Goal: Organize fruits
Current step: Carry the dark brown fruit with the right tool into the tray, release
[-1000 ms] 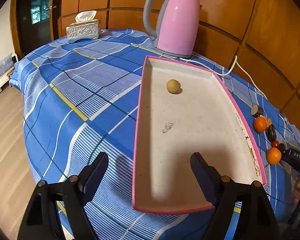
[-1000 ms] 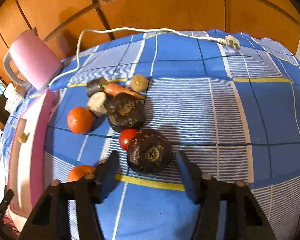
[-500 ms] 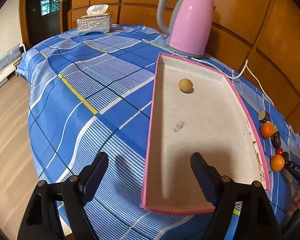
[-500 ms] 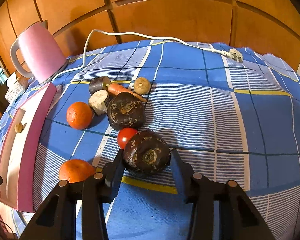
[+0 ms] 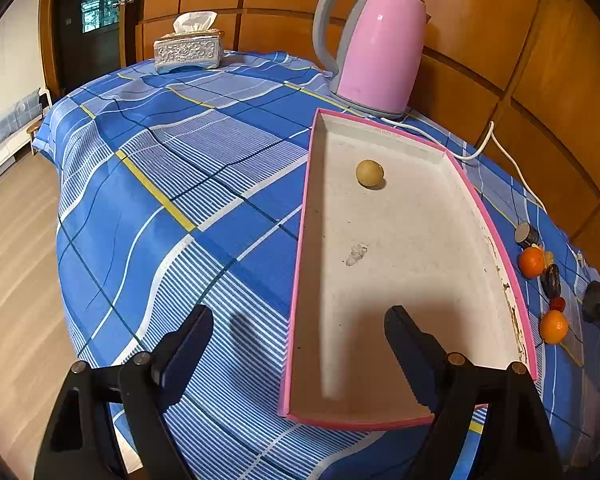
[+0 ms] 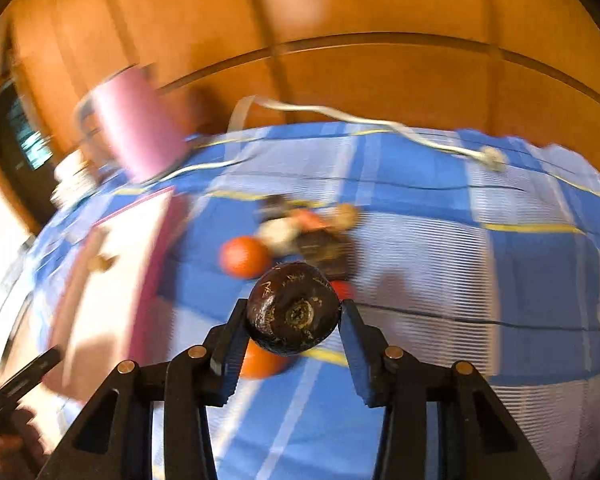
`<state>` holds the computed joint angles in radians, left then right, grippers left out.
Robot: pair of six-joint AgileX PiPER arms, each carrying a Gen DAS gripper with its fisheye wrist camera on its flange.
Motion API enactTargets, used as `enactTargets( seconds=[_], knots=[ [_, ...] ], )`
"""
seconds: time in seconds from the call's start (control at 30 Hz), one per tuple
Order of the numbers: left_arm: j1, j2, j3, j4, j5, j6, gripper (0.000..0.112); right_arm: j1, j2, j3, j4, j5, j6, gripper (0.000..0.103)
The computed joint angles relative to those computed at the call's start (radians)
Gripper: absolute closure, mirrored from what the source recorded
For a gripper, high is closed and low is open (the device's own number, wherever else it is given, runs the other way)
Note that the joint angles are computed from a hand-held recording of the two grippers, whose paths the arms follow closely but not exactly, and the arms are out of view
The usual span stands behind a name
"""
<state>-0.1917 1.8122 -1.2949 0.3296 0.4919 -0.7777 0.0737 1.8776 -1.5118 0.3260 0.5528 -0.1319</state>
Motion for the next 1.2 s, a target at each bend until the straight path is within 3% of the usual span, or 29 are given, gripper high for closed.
enactTargets(
  seconds=[0.1,0.3,0.47,0.6,0.63,0.73,0.83,1.0,1.2],
  knots=[
    [0.002,0.0,0.003,-0.004,-0.002,0.001,0.024,0.054,0.051,-0.089,0.095,0.093,-0.119,0.058],
    [0.007,-0.005,0.013,-0.01,-0.011,0.006,0.023,0.187,0.198,-0.333,0.111,0.252,-0.179,0.058],
    [0.018,-0.005,0.019,-0.034,-0.014,0.027,0.023,0.273,0.35,-0.59,-0.041,0.337,-0.027,0.058],
    [0.025,-0.002,0.02,-0.044,-0.013,0.037,0.023,0.285,0.438,-0.723,-0.061,0.376,0.058,0.056],
    [0.025,-0.001,0.019,-0.046,-0.012,0.039,0.023,0.287,0.449,-0.738,-0.065,0.374,0.069,0.055],
    [0.025,0.002,0.017,-0.052,-0.011,0.045,0.023,0.285,0.427,-0.696,-0.061,0.333,0.084,0.037],
    [0.021,-0.002,0.017,-0.043,-0.014,0.043,0.023,0.276,0.38,-0.619,-0.067,0.288,0.087,0.036],
    [0.015,-0.001,0.014,-0.042,-0.012,0.045,0.023,0.231,0.217,-0.341,-0.078,0.132,0.096,0.036],
    [0.004,-0.007,0.015,-0.032,-0.017,0.048,0.023,0.158,0.075,-0.104,-0.18,0.009,0.214,0.036]
  ],
)
